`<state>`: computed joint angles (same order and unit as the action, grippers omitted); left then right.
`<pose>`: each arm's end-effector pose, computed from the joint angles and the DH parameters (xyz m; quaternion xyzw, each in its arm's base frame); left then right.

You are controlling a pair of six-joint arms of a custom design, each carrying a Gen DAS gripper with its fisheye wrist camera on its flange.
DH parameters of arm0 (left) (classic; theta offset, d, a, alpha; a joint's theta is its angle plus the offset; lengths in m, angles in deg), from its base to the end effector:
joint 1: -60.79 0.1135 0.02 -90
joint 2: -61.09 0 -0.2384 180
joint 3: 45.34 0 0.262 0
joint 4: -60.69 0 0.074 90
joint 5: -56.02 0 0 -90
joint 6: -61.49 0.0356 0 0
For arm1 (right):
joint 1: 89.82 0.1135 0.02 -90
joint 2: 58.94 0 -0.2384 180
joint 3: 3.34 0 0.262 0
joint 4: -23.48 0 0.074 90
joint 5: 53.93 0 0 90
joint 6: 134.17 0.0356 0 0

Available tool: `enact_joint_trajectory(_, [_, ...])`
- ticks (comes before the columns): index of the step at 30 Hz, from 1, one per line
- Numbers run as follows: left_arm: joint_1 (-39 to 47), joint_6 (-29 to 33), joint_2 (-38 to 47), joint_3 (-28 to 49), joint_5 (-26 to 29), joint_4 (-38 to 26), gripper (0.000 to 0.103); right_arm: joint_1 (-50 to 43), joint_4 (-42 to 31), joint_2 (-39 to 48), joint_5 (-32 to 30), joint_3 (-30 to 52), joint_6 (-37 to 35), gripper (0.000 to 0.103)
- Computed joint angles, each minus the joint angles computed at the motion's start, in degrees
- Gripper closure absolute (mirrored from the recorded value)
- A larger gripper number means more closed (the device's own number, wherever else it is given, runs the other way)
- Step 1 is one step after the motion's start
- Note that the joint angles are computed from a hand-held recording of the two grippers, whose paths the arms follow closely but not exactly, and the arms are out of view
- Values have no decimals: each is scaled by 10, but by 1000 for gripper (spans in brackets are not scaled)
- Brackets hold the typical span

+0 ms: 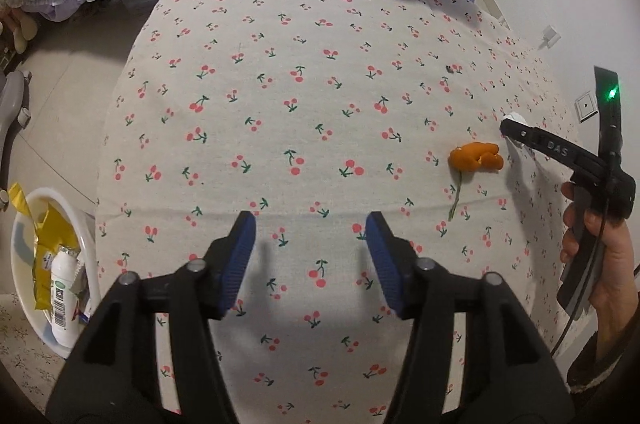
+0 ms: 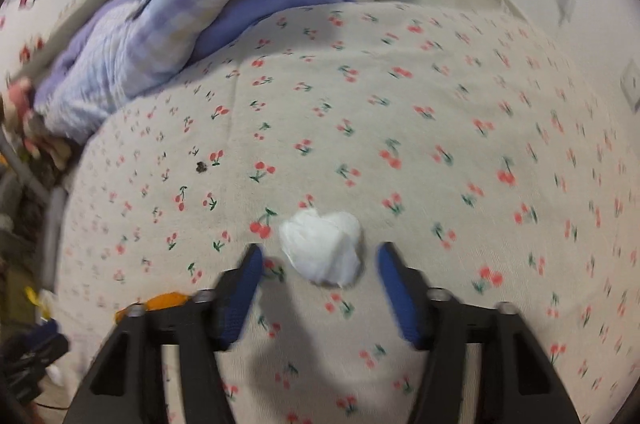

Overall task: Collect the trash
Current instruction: 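Grasp the white tissue with the right tool while the left tool approaches the orange peel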

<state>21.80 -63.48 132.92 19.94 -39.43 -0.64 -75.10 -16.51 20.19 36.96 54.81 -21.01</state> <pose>0.1942 -0.1529 0.2087 0.0253 0.9800 -0.0780 0.1811 0.2640 0.0688 0.1580 0.0732 0.9653 0.0742 0.2395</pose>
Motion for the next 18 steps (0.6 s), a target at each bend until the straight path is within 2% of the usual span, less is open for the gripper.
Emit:
enact_joint_trajectory(1, [2, 4, 4, 2, 1, -1, 43, 13, -1, 15, 13, 13, -11, 74])
enact_joint_trajectory(2, [2, 7, 11, 7, 0, -2, 42, 20, -4, 24, 18, 21, -19, 81])
enact_joint_trajectory(4, [2, 5, 28, 15, 4, 0, 41, 34, -14, 31, 31, 30, -31, 83])
enact_joint_trajectory(9, [-21, -16, 82, 47, 24, 23, 40, 3, -35, -19, 3, 3, -53, 84])
enact_joint_trajectory(12, [-45, -36, 143, 87, 40, 40, 40, -45, -65, -71, -22, -23, -76, 84])
enact_joint_trajectory(18, [-80, -100, 255, 181, 77, 74, 40, -166, -137, -159, -58, -66, -167, 84])
